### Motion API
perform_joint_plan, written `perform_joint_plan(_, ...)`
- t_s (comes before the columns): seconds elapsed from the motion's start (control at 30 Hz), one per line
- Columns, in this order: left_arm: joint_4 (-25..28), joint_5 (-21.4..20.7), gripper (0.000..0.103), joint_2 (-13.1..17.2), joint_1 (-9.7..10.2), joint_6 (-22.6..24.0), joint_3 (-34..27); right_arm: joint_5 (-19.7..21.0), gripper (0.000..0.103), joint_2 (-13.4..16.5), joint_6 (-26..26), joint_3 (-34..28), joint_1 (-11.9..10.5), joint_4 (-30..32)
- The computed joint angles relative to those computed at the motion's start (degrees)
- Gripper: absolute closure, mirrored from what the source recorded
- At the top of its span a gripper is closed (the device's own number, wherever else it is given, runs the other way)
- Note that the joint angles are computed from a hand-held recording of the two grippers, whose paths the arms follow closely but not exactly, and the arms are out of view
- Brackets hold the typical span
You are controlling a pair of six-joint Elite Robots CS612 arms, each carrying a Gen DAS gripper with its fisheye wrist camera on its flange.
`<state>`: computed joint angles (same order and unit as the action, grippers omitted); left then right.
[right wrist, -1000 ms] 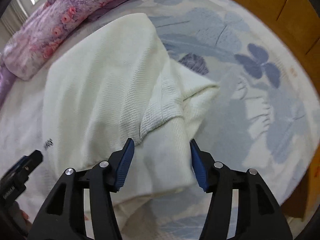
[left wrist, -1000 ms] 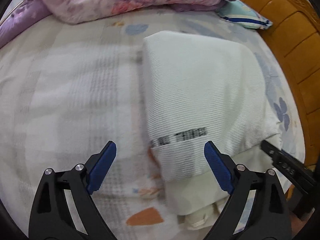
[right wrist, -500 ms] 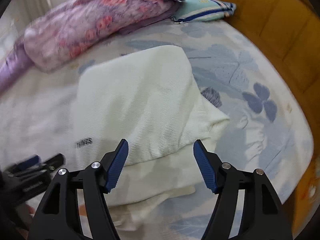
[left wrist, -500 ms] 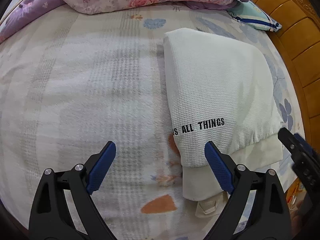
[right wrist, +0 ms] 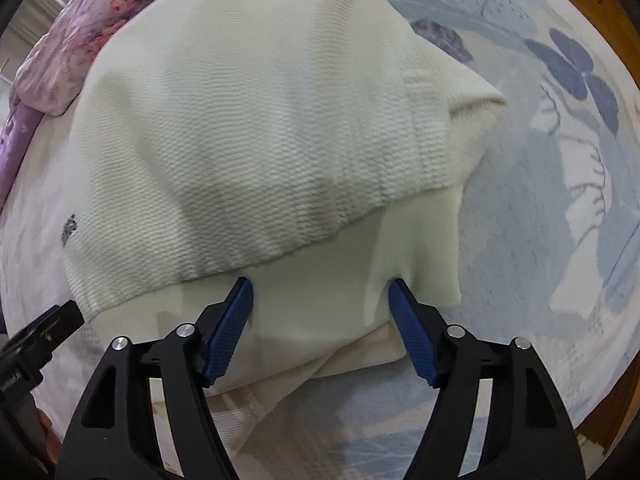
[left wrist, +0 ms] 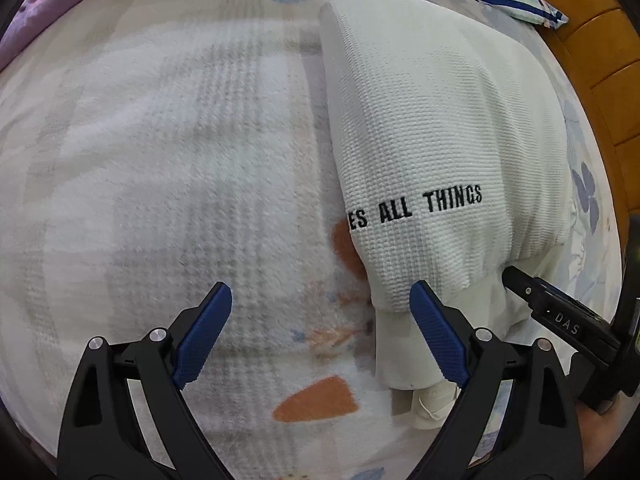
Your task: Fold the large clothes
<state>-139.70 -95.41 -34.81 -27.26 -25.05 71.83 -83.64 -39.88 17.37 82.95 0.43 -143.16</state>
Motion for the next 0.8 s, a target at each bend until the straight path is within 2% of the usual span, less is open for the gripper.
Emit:
perform_joint_plan(0.07,-0.16,-0.86,0.012,-0.03,0.17,-0.37,0.34,0.15,0.03,0.28,0.76,-0.1,-0.16,-0.01)
perform_joint_plan(0.1,-0.36,-1.2,0.012,-0.13,0.29,-0.14,0.64,0.22,0.024,0.41,1.28,-0.15,-0.25,0.04)
perform_joint_plan(0.13,-0.47,-1.11,0.012,-0.26,0.37,0.13,0.94,-1.3,0.013,0.59,2.35,-0.59,-0.13,1.5)
perform_joint_plan(0.17,-0.34,-0.96,0.012,-0.36,0.52,0.38,1.23,-1.09,0.012,0.75,3.42,-0.52,-0.4,1.69)
perform_joint_plan(0.23,-0.59,-1.65,0.012,-0.65,1.04,-0.07,2.05,2.21,0.012,0.68,6.96,0.35,-1.31,0.64)
perform_joint_plan(0.27,-0.52,-1.97,0.012,-0.74,1.25,-0.54,2.26,1.64,0.012,0.54,6.77,0.35,-1.18,0.53)
perform_joint_plan(0.43,-2.1,-3.9,0.012,-1.84,2.61,-2.71,4.36,-7.92,0.012,-1.27,2.66,-0.55,1.88,1.97)
perform_joint_plan(0.5,-2.27,-4.47,0.012,-2.36,3.02,-2.7,4.96,-10.05,0.012,-2.08,1.18,-0.52,3.12,1.76)
perform_joint_plan(0.8,-6.27,-3.06,0.012,-6.06,3.85,-0.28,8.44,-9.94,0.011,-4.03,-3.71,-1.42,8.12,0.57)
